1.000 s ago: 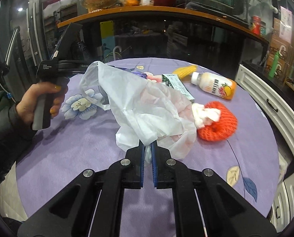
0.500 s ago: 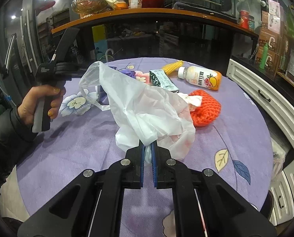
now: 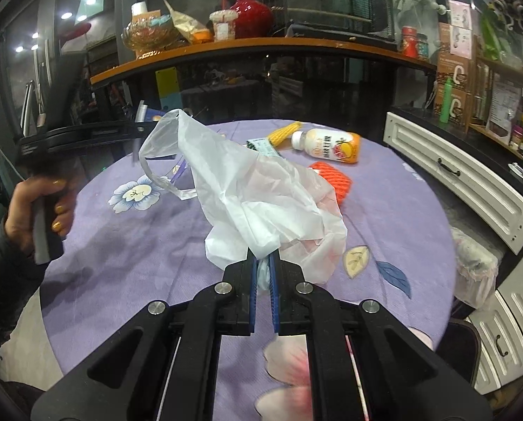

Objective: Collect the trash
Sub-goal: 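Carry bag and bowl to the black bin and open both tools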

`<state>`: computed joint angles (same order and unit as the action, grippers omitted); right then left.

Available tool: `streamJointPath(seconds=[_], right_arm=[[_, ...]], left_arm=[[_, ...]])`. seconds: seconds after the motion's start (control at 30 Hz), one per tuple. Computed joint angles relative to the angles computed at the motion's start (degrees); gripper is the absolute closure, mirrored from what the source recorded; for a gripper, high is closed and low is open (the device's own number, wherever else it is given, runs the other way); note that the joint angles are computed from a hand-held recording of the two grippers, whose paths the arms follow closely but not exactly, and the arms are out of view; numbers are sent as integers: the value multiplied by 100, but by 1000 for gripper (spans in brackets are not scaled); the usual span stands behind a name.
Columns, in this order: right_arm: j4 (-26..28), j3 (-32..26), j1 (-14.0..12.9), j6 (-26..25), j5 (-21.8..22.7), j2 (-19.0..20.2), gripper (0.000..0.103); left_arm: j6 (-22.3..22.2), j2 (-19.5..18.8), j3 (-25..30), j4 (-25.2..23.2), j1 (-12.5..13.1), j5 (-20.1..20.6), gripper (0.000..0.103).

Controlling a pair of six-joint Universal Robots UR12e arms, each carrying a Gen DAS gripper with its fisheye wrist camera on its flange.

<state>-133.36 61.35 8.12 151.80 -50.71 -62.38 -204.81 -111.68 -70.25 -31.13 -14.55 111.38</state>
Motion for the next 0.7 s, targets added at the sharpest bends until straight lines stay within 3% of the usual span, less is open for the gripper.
streamJointPath(seconds=[0.27,0.43,0.7], right_arm=[[-437,338,-324,317,-161,-190,96],[-625,467,-604,761,-579,-215,96],[-334,679,-981,1405,-1470,-100,96]], left_arm=[[188,-305,391,146,-317,-544,95],[368,-721,958,95,-493,-1109,95],[686,-1522,2151,-245,-760,-1877,95]])
